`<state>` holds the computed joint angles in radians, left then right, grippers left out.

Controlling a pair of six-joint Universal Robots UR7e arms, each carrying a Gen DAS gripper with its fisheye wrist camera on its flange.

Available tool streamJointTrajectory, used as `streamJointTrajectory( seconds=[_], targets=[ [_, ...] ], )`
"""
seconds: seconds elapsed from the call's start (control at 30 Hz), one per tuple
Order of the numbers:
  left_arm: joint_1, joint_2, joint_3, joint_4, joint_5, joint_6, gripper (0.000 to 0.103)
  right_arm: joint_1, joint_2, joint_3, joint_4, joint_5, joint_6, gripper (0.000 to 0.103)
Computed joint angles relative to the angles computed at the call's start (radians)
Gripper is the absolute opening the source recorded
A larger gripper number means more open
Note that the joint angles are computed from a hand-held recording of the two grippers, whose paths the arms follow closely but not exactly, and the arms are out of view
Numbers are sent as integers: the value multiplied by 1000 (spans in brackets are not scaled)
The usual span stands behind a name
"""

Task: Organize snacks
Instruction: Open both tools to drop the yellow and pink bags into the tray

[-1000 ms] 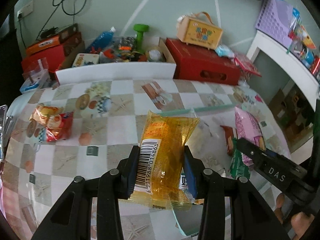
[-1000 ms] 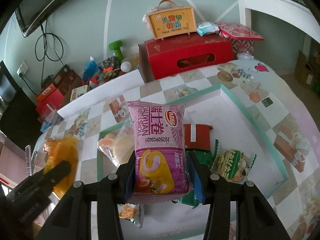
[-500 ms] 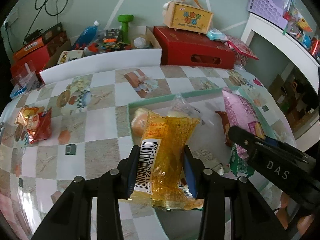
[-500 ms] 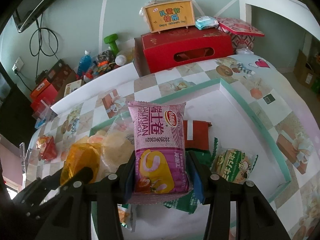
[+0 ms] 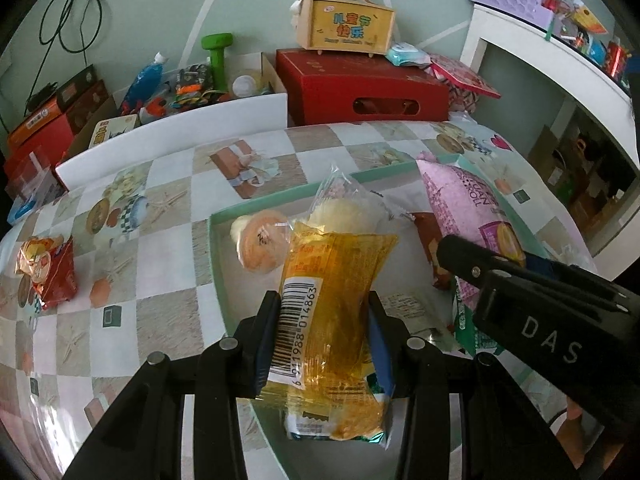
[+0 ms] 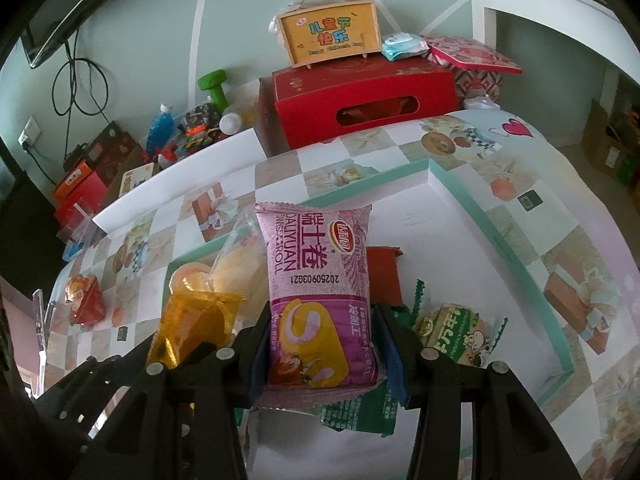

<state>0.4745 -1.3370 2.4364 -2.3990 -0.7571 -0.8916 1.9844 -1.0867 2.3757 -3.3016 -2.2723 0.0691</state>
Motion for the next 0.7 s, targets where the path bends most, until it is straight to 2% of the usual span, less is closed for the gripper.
streamJointTrajectory(
  seconds=[0.27, 0.33, 0.4, 0.57, 0.67, 0.7],
  targets=[
    [-7, -6, -3, 1, 1, 0, 43, 2, -8, -3, 14, -14, 5, 52],
    [-10, -15, -3, 9, 3, -5, 47, 2, -8, -3, 16, -16, 7, 52],
    [-11, -24, -3, 19, 4, -14, 58, 4, -7, -5, 20, -19, 7, 53],
    [-17, -51, -4, 49, 10, -38, 60, 15, -5, -7, 18, -32, 5, 53],
    [-21, -66, -7, 71, 15, -49, 69, 19, -6, -7, 12, -36, 6, 54],
    [-22, -70, -6, 69, 15, -49, 70, 21, -7, -6, 8, -37, 4, 54]
  ],
)
